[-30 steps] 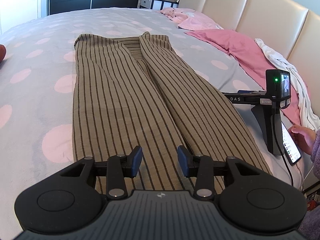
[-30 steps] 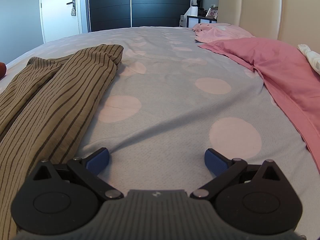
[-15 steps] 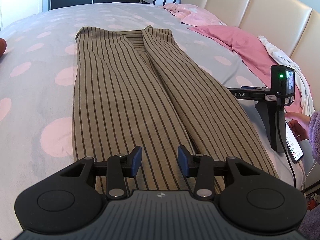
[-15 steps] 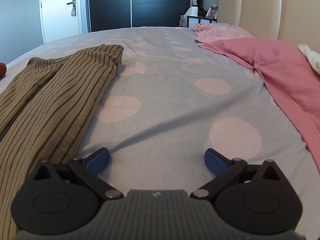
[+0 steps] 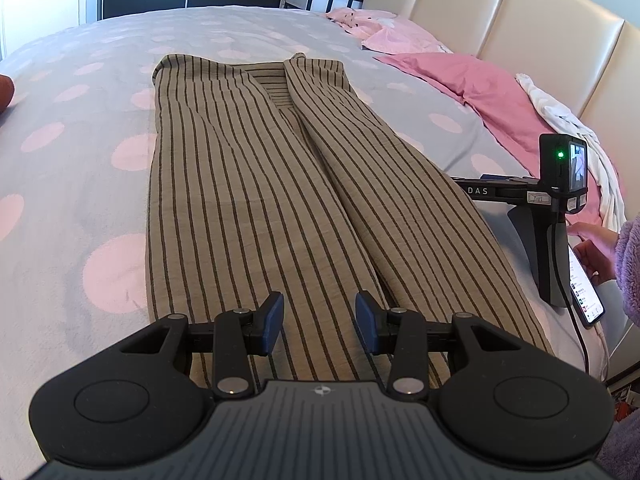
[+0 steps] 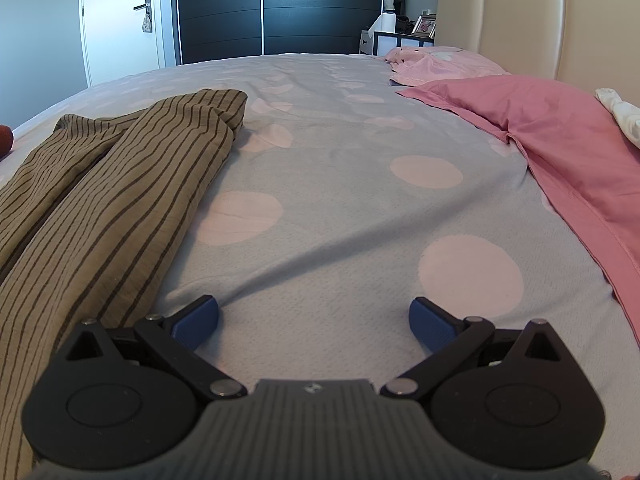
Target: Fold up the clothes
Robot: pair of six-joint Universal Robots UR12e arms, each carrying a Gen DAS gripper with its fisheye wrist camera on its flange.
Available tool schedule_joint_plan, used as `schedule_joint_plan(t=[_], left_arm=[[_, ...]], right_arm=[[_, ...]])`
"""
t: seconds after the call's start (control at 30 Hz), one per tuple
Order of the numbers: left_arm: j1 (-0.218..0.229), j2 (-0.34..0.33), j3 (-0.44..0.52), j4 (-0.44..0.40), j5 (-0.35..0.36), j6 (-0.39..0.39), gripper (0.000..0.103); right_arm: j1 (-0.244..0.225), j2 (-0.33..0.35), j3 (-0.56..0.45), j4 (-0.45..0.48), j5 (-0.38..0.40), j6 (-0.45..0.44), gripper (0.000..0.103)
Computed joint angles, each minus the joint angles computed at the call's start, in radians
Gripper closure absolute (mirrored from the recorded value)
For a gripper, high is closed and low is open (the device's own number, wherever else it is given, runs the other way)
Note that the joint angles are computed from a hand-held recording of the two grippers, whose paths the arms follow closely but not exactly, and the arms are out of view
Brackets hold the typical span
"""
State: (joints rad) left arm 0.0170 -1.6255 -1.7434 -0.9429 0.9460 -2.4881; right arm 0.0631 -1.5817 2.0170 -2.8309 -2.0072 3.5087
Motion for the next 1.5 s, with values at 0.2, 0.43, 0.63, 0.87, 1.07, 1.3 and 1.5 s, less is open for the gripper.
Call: schedule_joint_plan(t=[0.2,0.43,0.63,0.87,1.07,1.3,1.5], left_arm=[[0.004,0.001,-0.001,-0.003,-0.023,-0.003,0.066],[0.012,0.005,-0.004,0.007,-0.045,-0.011,0.061],[0.024,0.018,-0.014,0.031,-0.065,-0.023,0.058],[0.04,0.029,-0.015,0.01,-0.106,-0.013,0.058],[0.047,0.046,-0.025,0.003,-0.12,0.01,0.057],[0.057,0.057,-0.033,0.017,-0.13,0.004,0.057],[0.058,0.055,-0.032,0.017,-0.124,0.0,0.056]], right_arm=[[0.0,0.0,0.0,-0.001,0.0,0.0,0.0],[0.0,0.0,0.0,-0.001,-0.001,0.0,0.0],[0.0,0.0,0.001,-0.001,-0.001,0.0,0.0],[0.0,-0.001,0.001,-0.001,0.0,0.0,0.0],[-0.001,-0.001,0.001,-0.002,0.001,-0.002,0.0],[0.0,0.0,0.001,-0.003,-0.001,0.001,0.0],[0.0,0.001,0.001,-0.003,-0.001,0.0,0.0]])
